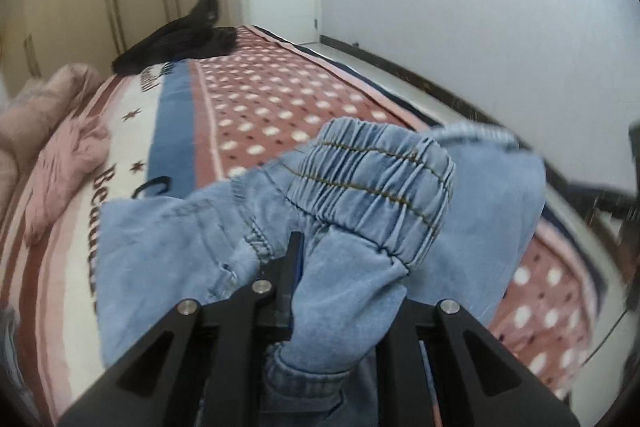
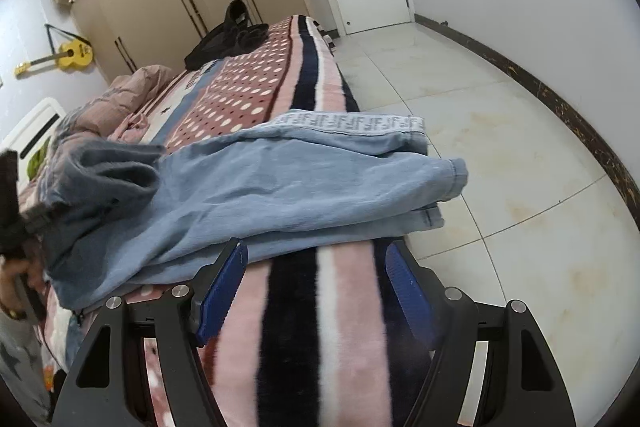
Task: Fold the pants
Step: 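Grasp the cuffs with the left gripper and fold them over toward the waistband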
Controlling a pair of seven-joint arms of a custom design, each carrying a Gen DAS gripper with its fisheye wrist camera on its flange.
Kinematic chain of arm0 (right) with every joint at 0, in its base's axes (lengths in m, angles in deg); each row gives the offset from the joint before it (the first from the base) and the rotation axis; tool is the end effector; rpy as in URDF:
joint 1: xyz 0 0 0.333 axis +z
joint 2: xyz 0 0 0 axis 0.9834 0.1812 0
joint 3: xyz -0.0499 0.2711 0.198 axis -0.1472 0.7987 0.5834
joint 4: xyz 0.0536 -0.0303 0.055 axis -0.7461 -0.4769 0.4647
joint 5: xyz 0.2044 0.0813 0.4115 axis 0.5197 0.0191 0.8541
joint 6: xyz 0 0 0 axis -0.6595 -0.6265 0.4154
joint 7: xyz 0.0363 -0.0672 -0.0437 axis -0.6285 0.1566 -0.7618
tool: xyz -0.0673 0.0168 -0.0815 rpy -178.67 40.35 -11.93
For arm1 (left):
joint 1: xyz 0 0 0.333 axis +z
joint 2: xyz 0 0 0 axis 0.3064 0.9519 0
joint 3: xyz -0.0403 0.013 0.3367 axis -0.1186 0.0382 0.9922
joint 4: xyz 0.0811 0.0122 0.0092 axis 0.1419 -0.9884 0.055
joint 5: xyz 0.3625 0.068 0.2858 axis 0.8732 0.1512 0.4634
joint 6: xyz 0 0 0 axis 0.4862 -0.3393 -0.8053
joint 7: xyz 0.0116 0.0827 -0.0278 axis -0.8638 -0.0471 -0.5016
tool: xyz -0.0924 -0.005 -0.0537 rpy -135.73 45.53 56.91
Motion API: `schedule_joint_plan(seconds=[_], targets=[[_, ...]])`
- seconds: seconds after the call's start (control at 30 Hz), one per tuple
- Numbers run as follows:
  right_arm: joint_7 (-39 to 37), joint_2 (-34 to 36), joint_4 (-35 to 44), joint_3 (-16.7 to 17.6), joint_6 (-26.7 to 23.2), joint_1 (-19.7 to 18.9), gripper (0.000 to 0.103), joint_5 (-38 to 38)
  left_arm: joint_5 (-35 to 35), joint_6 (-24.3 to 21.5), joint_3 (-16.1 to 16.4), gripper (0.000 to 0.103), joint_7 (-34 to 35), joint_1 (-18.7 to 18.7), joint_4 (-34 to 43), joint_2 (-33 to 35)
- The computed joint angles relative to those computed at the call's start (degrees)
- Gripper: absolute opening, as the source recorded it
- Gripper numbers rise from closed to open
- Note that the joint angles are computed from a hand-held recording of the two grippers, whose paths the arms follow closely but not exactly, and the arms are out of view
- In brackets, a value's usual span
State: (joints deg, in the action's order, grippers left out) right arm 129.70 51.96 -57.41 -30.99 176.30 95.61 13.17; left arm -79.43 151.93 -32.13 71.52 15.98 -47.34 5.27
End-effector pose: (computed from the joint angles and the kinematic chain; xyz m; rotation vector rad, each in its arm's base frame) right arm 0.6137 0.2008 0.5046 -1.6974 1.6408 -0.2913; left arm 0.6562 -0.0827 0.5453 -1.5352 2.0127 -0.7990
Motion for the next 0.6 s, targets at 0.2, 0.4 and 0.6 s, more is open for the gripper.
schedule_joint_plan(seconds=[0.2,0.4,0.6], targets=[[-1.6,1.4,0.5,-0.6,-0.1,-0.6,0.068,2.0,3.5,9.9,0.2,0.007,0.2,-1.4,-2.2,-2.2],[-5.8,2.9,1.6,-0.4,-0.4,-0.9,0.068,8.0,0.1,5.1,-0.6,0.007,7.5,-3.8,1.8,1.3],[-9.5,3.6,2.3,-0.2,-2.2,-1.3,0.073,14.8,3.4,-2.4,-2.6,0.010,8.1,-2.7,1.9,3.8]])
